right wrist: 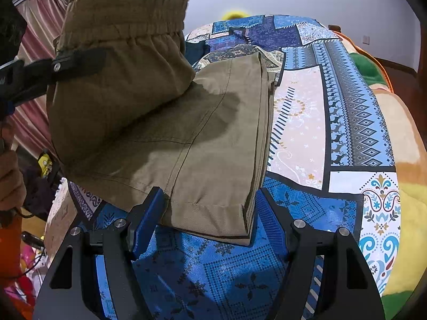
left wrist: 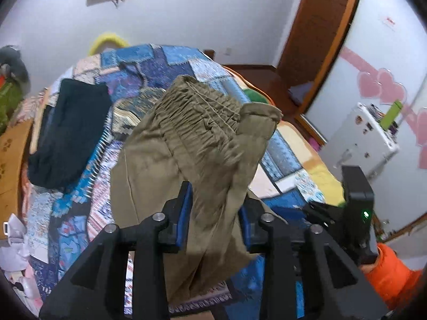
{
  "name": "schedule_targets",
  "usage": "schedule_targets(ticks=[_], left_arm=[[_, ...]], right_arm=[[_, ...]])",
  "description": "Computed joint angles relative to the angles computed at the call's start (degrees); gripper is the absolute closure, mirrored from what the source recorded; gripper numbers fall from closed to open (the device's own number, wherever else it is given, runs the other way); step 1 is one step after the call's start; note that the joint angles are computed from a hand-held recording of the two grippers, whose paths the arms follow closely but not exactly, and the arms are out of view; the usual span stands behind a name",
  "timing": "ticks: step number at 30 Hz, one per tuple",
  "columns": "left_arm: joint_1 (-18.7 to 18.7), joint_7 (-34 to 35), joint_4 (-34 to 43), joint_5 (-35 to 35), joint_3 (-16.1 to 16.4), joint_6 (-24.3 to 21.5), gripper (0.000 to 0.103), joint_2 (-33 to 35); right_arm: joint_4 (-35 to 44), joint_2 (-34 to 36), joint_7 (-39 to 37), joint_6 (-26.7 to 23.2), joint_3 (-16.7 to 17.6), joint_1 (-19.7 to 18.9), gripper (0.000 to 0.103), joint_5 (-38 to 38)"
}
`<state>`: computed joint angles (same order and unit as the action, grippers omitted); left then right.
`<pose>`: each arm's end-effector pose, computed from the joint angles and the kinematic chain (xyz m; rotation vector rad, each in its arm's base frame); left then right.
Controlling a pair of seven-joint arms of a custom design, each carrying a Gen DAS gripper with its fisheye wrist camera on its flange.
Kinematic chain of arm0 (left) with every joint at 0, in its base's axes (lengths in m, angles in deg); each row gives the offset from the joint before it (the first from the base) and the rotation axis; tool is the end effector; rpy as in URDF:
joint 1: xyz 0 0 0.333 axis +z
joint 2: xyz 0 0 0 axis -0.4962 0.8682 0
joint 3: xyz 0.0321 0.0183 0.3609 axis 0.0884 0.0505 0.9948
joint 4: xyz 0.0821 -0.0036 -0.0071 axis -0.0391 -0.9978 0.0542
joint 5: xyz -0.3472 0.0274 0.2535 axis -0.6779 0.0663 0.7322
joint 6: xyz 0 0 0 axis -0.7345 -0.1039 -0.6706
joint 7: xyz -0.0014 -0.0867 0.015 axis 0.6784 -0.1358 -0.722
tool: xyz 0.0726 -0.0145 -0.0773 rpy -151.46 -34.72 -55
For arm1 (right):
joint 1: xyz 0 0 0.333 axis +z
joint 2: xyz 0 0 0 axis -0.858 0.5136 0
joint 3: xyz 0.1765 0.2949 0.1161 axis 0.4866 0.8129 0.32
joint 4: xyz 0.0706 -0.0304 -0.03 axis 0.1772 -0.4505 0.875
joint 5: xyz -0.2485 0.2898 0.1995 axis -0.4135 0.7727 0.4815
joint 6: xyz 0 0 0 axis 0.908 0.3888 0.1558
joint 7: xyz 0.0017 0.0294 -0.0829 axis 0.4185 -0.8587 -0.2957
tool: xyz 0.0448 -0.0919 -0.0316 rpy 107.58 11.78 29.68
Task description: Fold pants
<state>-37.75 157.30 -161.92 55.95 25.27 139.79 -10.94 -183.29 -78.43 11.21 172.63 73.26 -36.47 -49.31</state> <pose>0.5897 -0.1552 0.6029 -1.5240 2.3104 -0.9849 0.5145 0.2504 0.5167 -1.8481 1.5227 -0.1226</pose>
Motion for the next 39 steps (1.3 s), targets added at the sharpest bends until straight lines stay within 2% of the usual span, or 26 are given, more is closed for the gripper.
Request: schedule_targets(ticks=[2, 8, 14, 18, 23, 28, 34, 36, 37, 39], left_arm=[[0.0, 0.5, -0.3, -0.2, 0.1, -1.2, 0.051, -0.4], [0.3, -2.6, -2.2, 6.6, 0.0, 5.5, 0.031, -1.4], [2.3, -8.5, 2.5, 15.3, 0.2, 7.4, 0.022, 3.2], [4.3, -11.8, 9.9, 20.4, -0.2, 3.9, 0.018, 9.6], [5.4, -15.7, 20.3, 27.0, -1.2, -1.0, 0.017, 18.8], [4.5, -18.3, 31.6, 33.3, -2.0, -7.6, 0.017, 28.6], [2.0, -18.1, 45.1, 37.9, -1.9, -18.1, 0.016, 39.6], [0.3, -18.9, 47.1, 41.4, -0.5, -20.1, 0.01, 41.8], [0.1, -18.6, 46.8, 42.4, -0.4, -20.3, 0.007, 42.1], [0.4, -18.2, 42.7, 44.0, -0.4, -16.4, 0.003, 40.4]], right_arm=[[0.0, 0.0, -0.1, 0.0, 0.0, 0.0, 0.036, 0.1], [0.1, 0.1, 1.0, -0.3, 0.1, -0.3, 0.034, -1.0], [0.1, -0.4, 0.5, -1.5, -0.3, -0.4, 0.034, -0.4], [-0.7, -1.8, 1.6, -1.8, -0.5, -0.9, 0.034, -0.8], [-2.7, -4.1, 6.7, -0.5, -0.2, -2.7, 0.034, -4.3], [-4.6, -5.6, 14.0, 0.8, 0.6, -5.1, 0.034, -9.9], [-5.0, -6.3, 19.4, 0.5, 0.9, -6.4, 0.034, -15.0], [-4.9, -6.2, 20.2, 0.8, 0.9, -6.4, 0.034, -15.8], [-4.8, -6.1, 20.6, 0.9, 0.9, -6.4, 0.034, -16.2], [-4.5, -6.0, 21.5, 1.0, 1.1, -6.6, 0.034, -17.3]])
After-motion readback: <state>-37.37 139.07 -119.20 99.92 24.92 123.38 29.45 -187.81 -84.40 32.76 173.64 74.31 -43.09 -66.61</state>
